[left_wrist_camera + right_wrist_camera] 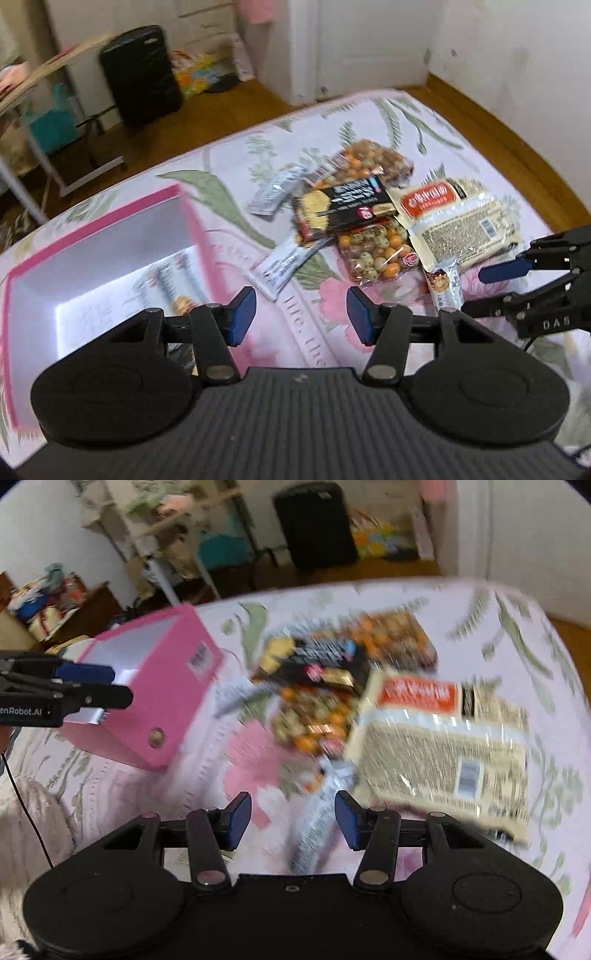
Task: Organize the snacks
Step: 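Grasp a white wrapped bar with the left gripper while the right grasps another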
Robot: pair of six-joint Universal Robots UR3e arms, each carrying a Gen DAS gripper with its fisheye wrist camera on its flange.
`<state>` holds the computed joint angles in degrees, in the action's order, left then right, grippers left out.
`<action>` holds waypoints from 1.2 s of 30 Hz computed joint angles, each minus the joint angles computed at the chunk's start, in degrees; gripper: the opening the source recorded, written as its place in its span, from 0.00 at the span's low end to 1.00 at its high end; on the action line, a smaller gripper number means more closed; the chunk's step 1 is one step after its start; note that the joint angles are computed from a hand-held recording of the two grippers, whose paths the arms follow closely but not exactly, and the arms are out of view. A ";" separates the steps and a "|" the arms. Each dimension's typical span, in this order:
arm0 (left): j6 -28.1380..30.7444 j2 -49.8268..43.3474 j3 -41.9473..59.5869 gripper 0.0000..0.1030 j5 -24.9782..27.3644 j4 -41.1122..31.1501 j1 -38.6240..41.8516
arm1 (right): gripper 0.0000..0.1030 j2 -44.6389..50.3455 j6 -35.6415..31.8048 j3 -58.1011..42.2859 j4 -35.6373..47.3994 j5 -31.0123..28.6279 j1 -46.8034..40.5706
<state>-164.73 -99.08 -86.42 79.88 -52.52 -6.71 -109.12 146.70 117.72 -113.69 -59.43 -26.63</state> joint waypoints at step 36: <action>-0.50 -26.24 31.99 0.23 11.55 -25.08 -6.92 | 0.30 5.27 2.11 3.09 -5.20 4.84 1.60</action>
<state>-165.23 -125.32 -54.44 91.44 -77.60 -13.63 -103.86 148.80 120.81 -118.89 -54.58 -25.04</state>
